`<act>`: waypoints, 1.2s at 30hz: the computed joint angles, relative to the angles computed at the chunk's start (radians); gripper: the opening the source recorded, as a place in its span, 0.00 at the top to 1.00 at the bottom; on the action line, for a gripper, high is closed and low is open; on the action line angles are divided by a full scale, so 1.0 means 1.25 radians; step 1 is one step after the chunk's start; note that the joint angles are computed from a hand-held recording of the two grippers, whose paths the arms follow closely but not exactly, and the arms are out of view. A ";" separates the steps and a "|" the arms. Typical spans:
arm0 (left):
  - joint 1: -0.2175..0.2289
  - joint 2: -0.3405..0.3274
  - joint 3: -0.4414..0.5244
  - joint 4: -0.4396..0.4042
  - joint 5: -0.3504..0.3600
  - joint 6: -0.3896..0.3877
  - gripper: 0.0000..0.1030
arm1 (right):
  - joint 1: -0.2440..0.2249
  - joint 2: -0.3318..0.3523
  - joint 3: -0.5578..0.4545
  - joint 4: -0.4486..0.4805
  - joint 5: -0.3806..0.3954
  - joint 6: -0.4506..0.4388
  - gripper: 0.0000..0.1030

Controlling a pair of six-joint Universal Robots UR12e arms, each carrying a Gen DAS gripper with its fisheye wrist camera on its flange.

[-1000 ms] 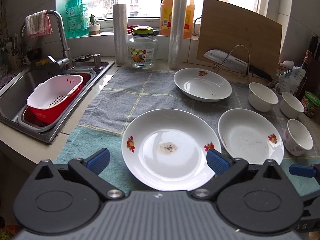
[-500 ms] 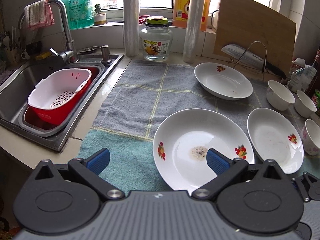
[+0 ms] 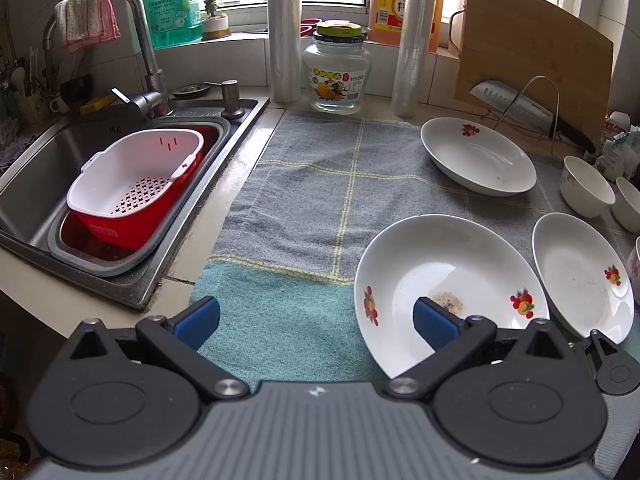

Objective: Organize plates and bowls
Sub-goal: 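Close the left tool on the stained plate's rim and lift it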

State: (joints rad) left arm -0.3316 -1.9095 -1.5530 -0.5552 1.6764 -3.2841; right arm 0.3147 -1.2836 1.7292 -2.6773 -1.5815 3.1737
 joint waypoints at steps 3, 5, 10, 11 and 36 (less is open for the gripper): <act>0.006 -0.009 0.010 0.000 -0.036 0.018 0.01 | -0.002 0.006 -0.002 -0.015 0.002 -0.005 0.00; 0.011 -0.015 0.015 0.004 -0.066 0.038 0.01 | -0.003 0.008 0.003 -0.034 0.002 -0.004 0.00; 0.027 -0.042 0.048 -0.016 -0.179 0.126 0.01 | -0.006 0.007 0.021 -0.080 0.005 -0.009 0.00; 0.030 -0.049 0.058 -0.026 -0.206 0.150 0.01 | -0.006 0.006 0.028 -0.096 0.004 -0.010 0.00; 0.038 -0.159 0.227 -0.335 -0.347 0.420 0.01 | -0.015 -0.001 0.085 -0.228 0.031 -0.041 0.00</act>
State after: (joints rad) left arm -0.2843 -2.1077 -1.2690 -0.9740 1.2430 -2.7594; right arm 0.2959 -1.2847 1.8358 -2.9627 -1.5427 3.1228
